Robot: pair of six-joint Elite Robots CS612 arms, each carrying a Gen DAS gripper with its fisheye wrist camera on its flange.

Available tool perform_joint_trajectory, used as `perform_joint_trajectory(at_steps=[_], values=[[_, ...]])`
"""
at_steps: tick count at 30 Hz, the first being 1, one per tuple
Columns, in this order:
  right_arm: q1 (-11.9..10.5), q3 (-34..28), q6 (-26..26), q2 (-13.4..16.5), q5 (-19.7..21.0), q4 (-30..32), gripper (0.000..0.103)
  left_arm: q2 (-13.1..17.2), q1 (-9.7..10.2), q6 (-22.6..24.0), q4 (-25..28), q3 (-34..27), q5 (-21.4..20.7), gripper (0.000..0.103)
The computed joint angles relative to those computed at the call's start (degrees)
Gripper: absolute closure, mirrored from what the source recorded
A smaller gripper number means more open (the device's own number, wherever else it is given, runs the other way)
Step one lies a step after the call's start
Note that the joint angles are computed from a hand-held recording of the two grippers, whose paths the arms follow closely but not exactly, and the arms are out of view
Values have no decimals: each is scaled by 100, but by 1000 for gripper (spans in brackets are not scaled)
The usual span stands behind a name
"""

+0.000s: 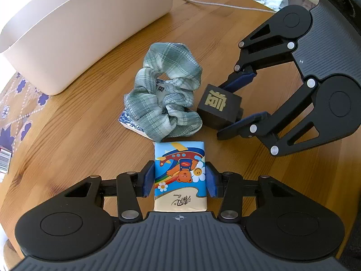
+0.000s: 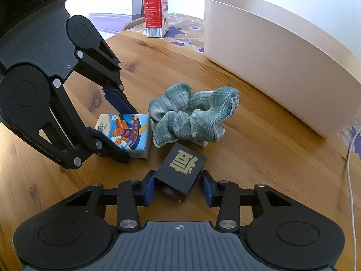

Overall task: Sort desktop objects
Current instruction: 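Grasp the cartoon tissue pack with the left tool while the right tool grasps the black box, then lift and carry the tissue pack and black box with both tools over the basket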

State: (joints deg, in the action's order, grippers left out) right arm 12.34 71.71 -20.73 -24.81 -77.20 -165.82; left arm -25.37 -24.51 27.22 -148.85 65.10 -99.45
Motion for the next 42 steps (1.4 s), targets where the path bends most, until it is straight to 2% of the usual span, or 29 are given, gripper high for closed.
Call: perform_joint_trajectory(at_steps=[7,14,25,34,42], values=[[-13,107,9,-47,41,-64,72,-31,-5,-242,69,22,4,56],[-66,239,303,-106,206,-137,74,-63,33,-513,67,52,-43,57],[-163,547,326,-298,453,-331,74,-190,-21,-780,-149,253,-15,57],[-255,790,321,-487,600,-537,74,-216,-34,-689,-155,191,-99,57],[-378,916,511,-641,579,-790,74,-435,2,-555,-295,279,-110,57]])
